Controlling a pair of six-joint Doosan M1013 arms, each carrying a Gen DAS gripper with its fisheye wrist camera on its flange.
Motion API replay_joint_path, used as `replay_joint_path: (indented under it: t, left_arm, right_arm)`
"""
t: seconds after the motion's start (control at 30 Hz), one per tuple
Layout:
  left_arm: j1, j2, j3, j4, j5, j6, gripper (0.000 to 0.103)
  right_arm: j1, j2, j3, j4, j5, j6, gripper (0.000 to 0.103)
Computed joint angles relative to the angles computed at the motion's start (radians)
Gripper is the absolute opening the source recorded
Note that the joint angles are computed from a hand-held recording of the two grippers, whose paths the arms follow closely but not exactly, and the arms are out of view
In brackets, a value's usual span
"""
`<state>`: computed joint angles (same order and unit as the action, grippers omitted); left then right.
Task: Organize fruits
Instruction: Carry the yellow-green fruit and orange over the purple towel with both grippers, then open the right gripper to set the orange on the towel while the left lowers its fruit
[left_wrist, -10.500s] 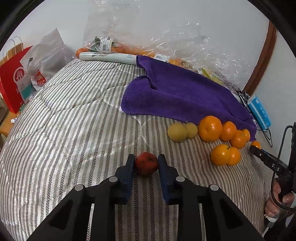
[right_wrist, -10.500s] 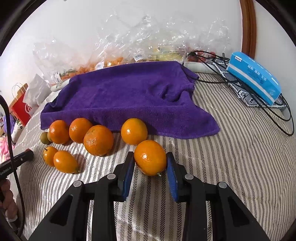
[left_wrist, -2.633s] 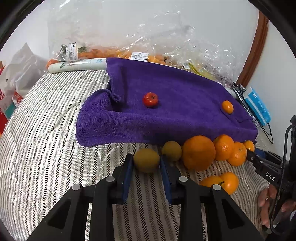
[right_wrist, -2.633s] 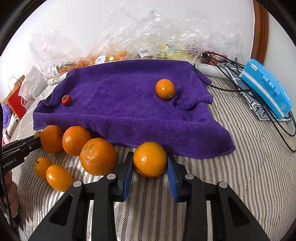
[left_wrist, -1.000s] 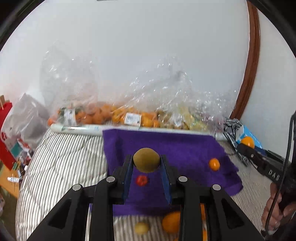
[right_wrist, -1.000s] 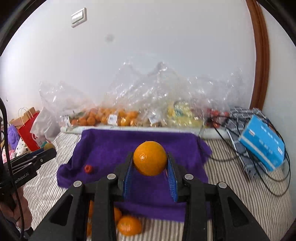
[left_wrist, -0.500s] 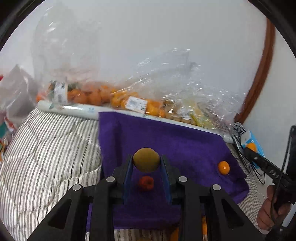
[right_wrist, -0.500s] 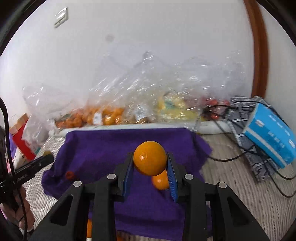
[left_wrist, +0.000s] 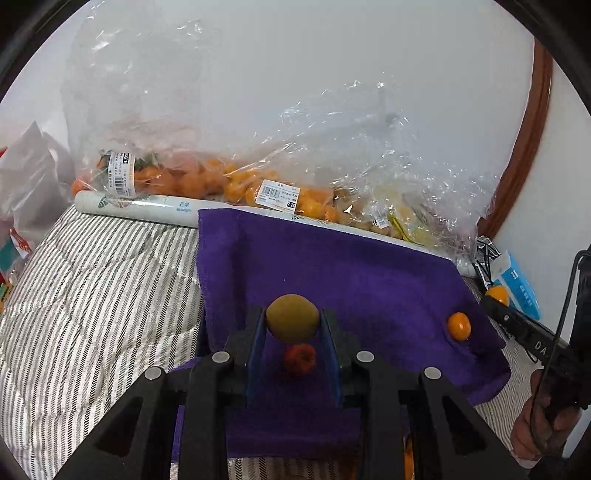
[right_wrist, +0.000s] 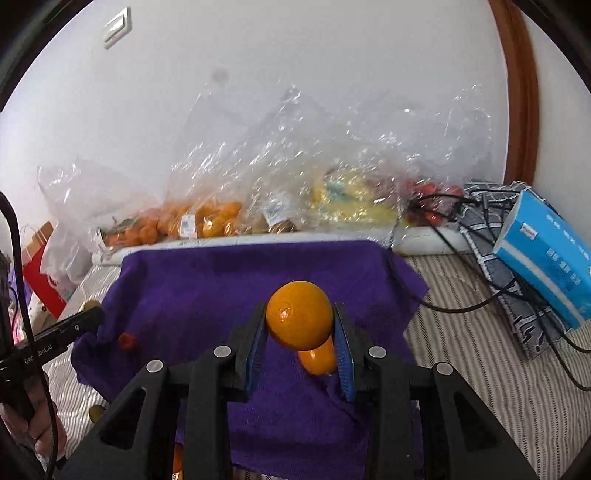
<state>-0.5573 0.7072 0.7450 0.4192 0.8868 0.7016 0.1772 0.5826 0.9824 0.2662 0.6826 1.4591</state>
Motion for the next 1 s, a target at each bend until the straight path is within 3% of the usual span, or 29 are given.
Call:
replay_joint_path:
  t: [0.6,1.0]
  left_arm:
    - [0.002,0.0,0.003,0.004,0.017,-0.034,0.028]
    - [-0.001,0.014,-0.02,0.005,0.052,-0.012,0.028]
  right_arm:
    - [0.017,0.028,-0.019,-0.007,0.074,-0.021,0.034]
    - [0.023,0.024,-0.009,-0.016,0.052,-0.041,0.034]
